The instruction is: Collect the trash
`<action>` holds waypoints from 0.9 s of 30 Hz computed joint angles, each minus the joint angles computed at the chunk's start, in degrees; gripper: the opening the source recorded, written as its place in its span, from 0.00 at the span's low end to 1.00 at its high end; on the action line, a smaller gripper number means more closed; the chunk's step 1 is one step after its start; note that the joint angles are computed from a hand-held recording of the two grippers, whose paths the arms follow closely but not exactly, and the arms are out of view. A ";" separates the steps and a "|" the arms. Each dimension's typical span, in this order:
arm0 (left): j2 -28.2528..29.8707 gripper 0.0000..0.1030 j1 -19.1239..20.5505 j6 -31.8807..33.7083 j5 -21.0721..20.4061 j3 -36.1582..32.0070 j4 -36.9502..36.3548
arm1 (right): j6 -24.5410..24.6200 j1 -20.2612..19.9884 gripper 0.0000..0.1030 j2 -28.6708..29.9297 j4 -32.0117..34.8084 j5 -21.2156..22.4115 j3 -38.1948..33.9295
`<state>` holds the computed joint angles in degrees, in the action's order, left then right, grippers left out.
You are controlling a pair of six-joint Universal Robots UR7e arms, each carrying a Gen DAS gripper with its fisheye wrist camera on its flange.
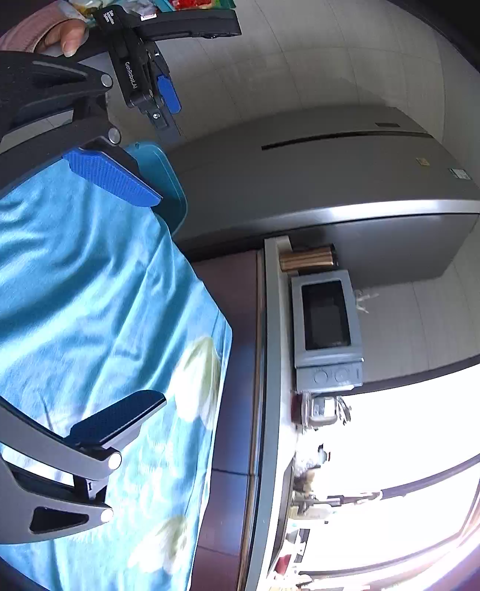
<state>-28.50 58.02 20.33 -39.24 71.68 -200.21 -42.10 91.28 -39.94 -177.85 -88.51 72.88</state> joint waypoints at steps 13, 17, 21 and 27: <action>7.05 0.95 -4.10 12.53 -0.31 -4.69 -9.80 | 0.03 -3.31 0.93 -4.49 -17.98 -0.40 9.02; 7.90 0.95 -4.94 14.54 -0.33 -5.19 -11.68 | 0.26 -3.45 0.93 -4.79 -19.35 -1.58 9.92; 8.59 0.95 -5.41 15.06 -0.39 -5.82 -12.57 | 0.52 -3.64 0.93 -5.23 -20.88 -1.69 10.76; 8.85 0.95 -5.76 16.11 -0.15 -5.92 -14.22 | 0.75 -3.84 0.93 -5.95 -21.82 -1.73 11.91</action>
<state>-19.65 52.25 36.44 -39.39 65.75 -214.44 -41.35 87.45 -45.89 -199.67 -90.23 84.79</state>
